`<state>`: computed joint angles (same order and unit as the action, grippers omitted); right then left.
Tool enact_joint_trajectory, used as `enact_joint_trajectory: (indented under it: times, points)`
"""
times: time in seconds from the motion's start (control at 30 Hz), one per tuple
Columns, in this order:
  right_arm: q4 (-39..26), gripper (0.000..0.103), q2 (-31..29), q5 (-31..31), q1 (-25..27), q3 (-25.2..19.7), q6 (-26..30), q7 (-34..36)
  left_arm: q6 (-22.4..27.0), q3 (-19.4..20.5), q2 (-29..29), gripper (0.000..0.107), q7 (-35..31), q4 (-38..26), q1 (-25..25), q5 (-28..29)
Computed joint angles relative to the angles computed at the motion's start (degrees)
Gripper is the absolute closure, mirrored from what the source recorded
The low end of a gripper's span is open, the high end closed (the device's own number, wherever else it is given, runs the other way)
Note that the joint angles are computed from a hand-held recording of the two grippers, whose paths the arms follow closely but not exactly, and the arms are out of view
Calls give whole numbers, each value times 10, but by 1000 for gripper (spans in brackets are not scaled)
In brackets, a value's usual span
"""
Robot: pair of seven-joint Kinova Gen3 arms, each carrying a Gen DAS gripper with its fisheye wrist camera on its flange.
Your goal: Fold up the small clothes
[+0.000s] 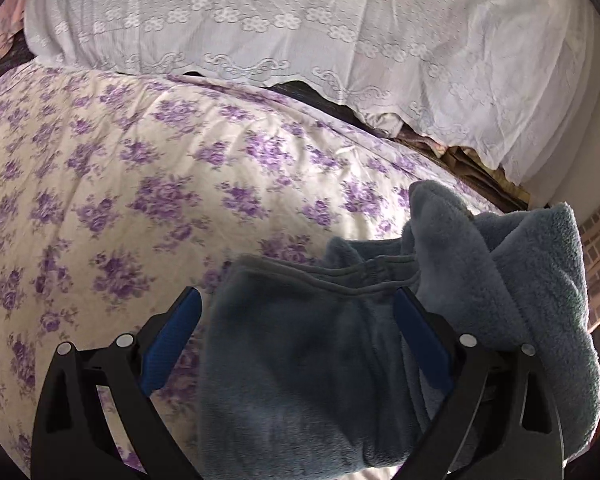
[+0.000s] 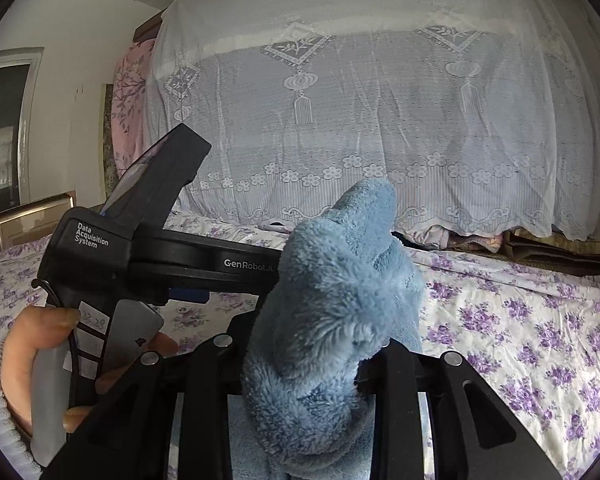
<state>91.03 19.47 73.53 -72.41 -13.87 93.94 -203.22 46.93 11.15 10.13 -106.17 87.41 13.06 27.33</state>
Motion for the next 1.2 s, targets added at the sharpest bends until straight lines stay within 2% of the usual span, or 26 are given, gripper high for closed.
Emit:
enact_joint_trajectory:
  times: [0.33,0.4,0.5,0.73,1.03,1.1,1.2]
  points:
    - [-58,73,39,-8,9,26,-57,67,1,-16,7,14,-24,25,-45,31]
    - [-63,73,42,-16,15,30,-81,78,10,-8,11,14,-43,28,-62,48]
    - [-85,73,63,-27,11,41,-87,98,-12,-20,7,14,-26,39,-46,18]
    - [-101,73,85,-52,7,62,-118,114,7,-21,41,14,-23,31,-68,27]
    - [-159,72,125,-140,22,82,-151,223,13,-20,60,14,-4,27,-85,26]
    - [-166,71,126,-150,18,89,-154,240,6,-19,52,14,-8,33,-86,26]
    - [-153,62,116,-158,17,93,-174,251,7,-17,45,14,-20,39,-95,39]
